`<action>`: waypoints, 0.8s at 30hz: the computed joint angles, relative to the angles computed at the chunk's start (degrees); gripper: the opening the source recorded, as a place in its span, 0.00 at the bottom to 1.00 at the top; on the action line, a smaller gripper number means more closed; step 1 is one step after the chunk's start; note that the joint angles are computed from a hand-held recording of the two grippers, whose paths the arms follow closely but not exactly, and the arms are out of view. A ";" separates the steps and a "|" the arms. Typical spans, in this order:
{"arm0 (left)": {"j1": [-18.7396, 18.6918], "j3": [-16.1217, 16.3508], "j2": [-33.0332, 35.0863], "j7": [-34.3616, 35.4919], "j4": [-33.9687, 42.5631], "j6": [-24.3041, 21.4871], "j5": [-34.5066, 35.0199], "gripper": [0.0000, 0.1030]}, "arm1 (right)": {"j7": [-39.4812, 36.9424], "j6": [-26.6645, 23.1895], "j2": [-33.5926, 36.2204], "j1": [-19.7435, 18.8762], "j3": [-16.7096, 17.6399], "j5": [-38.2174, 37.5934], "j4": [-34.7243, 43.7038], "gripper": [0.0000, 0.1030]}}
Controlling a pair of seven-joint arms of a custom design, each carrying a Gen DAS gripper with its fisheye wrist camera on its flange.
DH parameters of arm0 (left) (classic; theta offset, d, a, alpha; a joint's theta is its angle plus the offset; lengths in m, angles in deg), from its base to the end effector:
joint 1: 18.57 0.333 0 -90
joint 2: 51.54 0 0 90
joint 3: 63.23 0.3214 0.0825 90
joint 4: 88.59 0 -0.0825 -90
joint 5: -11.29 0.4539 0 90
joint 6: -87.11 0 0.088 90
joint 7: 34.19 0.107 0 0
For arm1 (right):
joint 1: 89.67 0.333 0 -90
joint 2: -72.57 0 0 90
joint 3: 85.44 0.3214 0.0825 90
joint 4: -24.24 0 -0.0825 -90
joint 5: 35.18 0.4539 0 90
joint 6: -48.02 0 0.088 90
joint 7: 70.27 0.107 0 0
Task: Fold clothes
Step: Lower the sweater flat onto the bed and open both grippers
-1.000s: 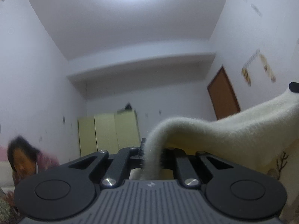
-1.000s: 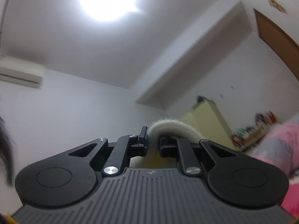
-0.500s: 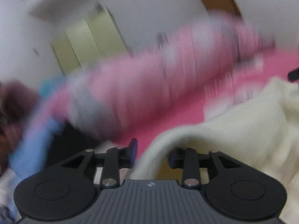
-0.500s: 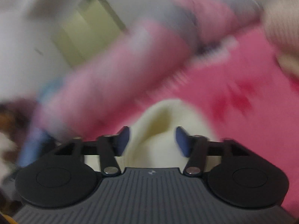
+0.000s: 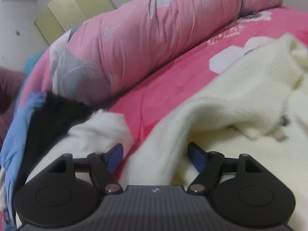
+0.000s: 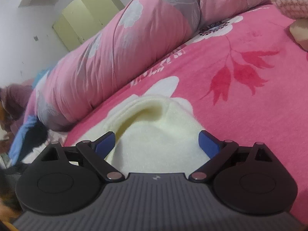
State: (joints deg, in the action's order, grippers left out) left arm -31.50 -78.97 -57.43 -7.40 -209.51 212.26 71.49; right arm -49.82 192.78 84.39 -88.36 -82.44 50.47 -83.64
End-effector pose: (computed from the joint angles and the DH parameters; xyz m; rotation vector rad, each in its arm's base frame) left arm 0.5483 -0.2667 0.4693 -1.5868 1.5418 -0.1937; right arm 0.7010 0.0411 0.4098 -1.5324 1.3221 -0.1067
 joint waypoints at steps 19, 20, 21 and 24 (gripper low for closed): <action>-9.36 -11.71 -45.63 -11.53 -34.52 2.38 -37.36 0.70 | -1.80 17.01 -30.28 10.65 -5.73 -24.98 -32.40 0.96; -10.07 -12.48 -47.63 -12.94 -35.55 1.46 -37.83 0.68 | -0.84 15.13 -33.40 10.94 -6.85 -25.24 -34.81 0.94; -10.84 -12.90 -49.14 -13.72 -36.33 0.44 -38.25 0.64 | -1.11 12.58 -36.84 11.93 -8.79 -23.79 -37.15 0.91; -12.31 -12.69 -50.84 -14.51 -37.89 -0.09 -39.12 0.63 | -7.04 5.81 -45.20 15.68 -16.01 -17.99 -42.35 0.80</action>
